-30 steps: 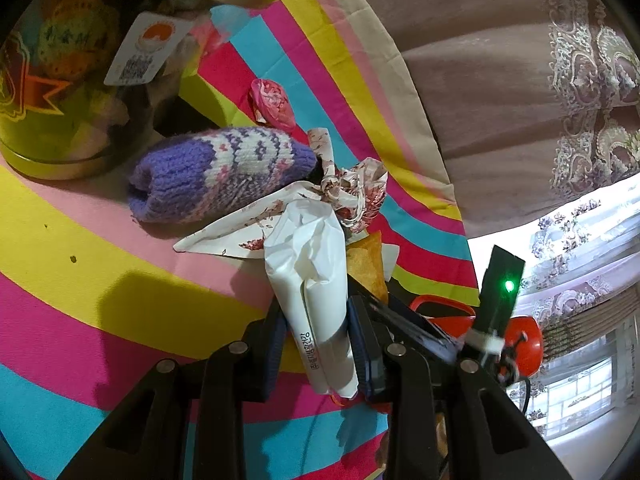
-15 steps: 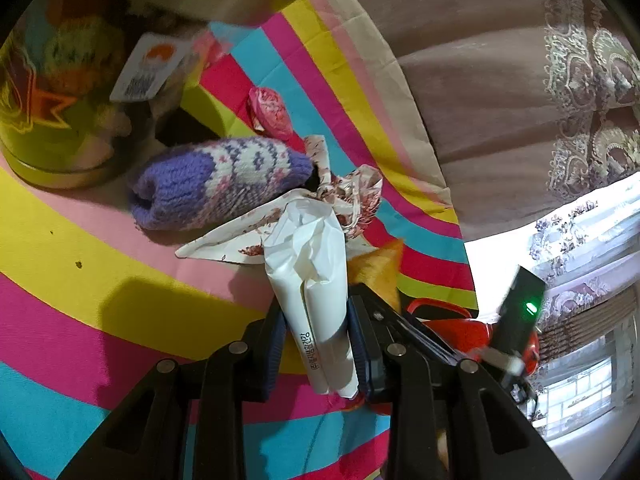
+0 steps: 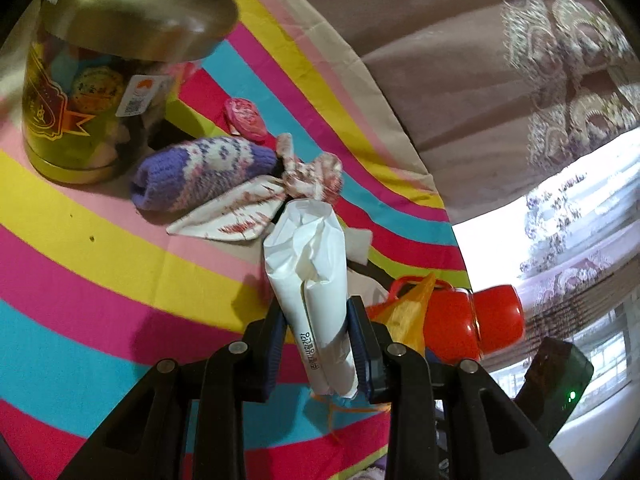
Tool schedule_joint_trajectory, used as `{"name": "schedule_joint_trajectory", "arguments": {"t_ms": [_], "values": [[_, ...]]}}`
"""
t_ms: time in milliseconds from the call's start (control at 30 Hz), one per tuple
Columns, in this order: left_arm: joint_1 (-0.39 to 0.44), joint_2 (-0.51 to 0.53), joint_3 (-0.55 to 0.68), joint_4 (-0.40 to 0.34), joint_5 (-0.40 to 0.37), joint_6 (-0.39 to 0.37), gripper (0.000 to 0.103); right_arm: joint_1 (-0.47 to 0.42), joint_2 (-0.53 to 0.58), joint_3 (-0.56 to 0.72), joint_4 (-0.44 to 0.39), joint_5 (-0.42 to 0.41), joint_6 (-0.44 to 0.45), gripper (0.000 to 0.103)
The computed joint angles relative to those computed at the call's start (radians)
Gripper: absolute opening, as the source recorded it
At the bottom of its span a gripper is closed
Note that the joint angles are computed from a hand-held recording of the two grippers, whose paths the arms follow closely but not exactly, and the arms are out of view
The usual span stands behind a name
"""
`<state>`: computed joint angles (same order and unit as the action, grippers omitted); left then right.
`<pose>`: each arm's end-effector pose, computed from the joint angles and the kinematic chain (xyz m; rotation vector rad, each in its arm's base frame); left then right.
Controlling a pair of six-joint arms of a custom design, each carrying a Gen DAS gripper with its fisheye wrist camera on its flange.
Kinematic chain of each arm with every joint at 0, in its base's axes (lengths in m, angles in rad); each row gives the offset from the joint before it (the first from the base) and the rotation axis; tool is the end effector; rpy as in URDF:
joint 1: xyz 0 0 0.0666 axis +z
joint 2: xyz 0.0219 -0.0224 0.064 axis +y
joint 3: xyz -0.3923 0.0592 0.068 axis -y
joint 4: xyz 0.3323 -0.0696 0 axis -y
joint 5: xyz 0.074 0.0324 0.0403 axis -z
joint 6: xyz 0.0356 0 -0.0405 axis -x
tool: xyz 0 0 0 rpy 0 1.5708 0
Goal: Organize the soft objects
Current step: 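Carry the packet and sponge bag into the white box and open both tools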
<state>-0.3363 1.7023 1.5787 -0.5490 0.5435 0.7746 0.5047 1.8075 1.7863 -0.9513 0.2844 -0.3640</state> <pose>0.5150 -0.2000 0.4044 -0.2063 2.4028 -1.1733 0.5066 0.2680 0.3995 -0.0652 2.4858 -0.0002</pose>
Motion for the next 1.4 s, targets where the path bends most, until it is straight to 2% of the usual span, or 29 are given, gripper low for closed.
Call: {"name": "schedule_joint_trajectory", "arguments": {"t_ms": [100, 400, 733, 867, 1033, 1400], "values": [[-0.023, -0.033, -0.037, 0.019, -0.005, -0.006, 0.032, 0.016, -0.071, -0.085, 0.02, 0.034, -0.015, 0.083], [-0.106, -0.123, -0.138, 0.045, -0.001, 0.012, 0.032, 0.011, -0.269, -0.309, 0.046, 0.058, -0.067, 0.083], [-0.235, -0.159, -0.149, 0.02, 0.007, 0.008, 0.032, -0.036, -0.504, -0.523, -0.002, 0.116, -0.111, 0.083], [-0.297, -0.144, -0.126, -0.004, 0.022, 0.002, 0.032, -0.082, -0.601, -0.601, -0.032, 0.123, -0.131, 0.083], [-0.36, -0.117, -0.088, -0.03, 0.054, -0.009, 0.032, -0.179, -0.701, -0.667, -0.077, 0.109, -0.149, 0.083], [-0.487, -0.05, 0.016, -0.142, 0.101, -0.084, 0.032, -0.33, -0.819, -0.726, -0.146, 0.122, -0.127, 0.083]]}}
